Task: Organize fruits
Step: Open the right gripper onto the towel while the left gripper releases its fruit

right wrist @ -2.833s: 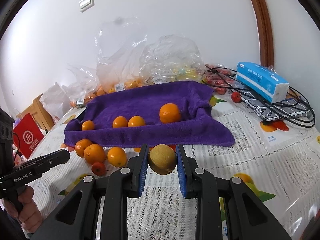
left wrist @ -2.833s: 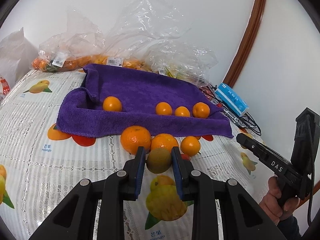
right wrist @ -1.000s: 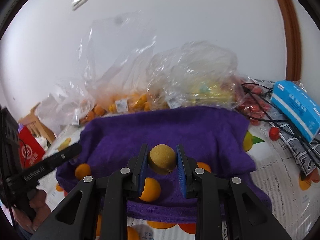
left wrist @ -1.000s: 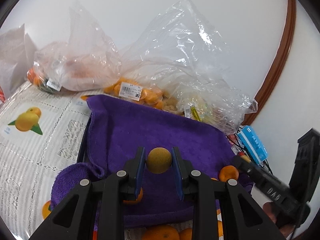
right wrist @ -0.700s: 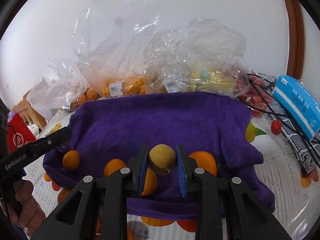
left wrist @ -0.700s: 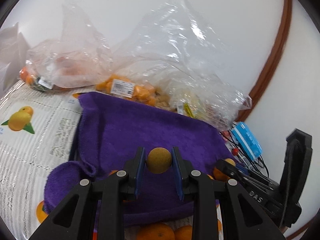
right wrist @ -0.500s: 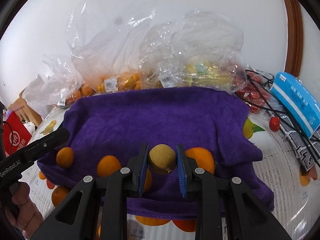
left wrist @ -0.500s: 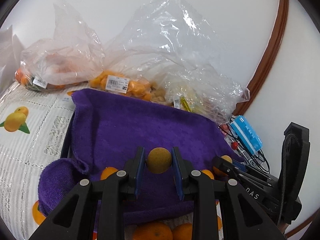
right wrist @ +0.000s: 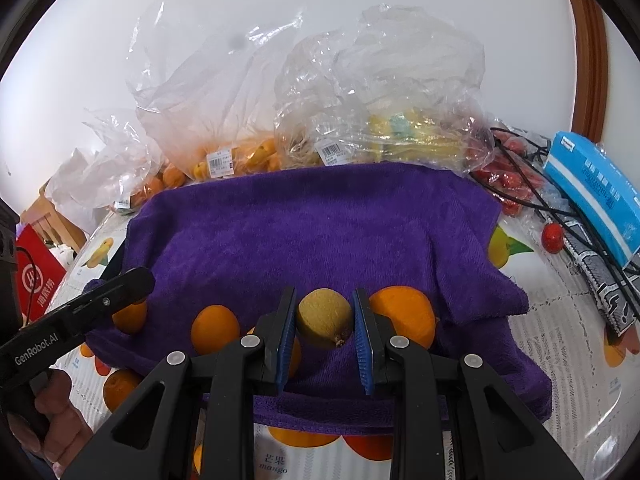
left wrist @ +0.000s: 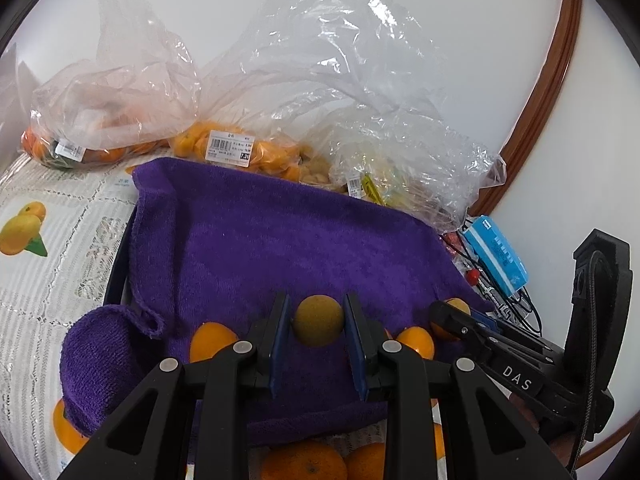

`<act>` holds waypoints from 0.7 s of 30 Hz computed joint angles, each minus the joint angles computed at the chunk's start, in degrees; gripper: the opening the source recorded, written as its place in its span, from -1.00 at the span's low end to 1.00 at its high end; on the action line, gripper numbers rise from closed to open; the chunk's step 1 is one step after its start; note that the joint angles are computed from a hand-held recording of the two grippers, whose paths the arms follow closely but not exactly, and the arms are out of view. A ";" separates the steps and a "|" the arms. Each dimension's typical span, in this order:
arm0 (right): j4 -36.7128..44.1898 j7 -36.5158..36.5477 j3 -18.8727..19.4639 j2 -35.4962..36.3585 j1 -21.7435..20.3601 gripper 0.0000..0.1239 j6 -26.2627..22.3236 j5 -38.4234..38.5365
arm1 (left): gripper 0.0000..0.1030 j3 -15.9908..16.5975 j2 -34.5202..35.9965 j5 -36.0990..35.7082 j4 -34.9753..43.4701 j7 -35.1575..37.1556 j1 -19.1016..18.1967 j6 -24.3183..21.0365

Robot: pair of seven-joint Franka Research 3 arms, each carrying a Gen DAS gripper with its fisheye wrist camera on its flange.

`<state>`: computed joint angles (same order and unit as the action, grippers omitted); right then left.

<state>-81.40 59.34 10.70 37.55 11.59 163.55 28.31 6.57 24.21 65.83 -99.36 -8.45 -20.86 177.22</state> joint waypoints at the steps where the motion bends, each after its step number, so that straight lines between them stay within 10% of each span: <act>1: -0.04 0.32 -0.21 -0.08 0.15 -0.56 -0.07 -0.12 | -0.50 0.04 -0.09 0.06 -0.05 -0.01 -0.11 -0.15; 21: -5.87 -8.99 6.29 -2.71 -3.53 -0.28 11.95 6.84 | -0.22 -2.36 -1.98 11.34 0.03 -9.55 0.92 -4.28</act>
<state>-87.27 50.35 16.99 34.83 8.06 175.49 35.15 4.21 22.23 77.17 -99.33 -18.00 -19.95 172.94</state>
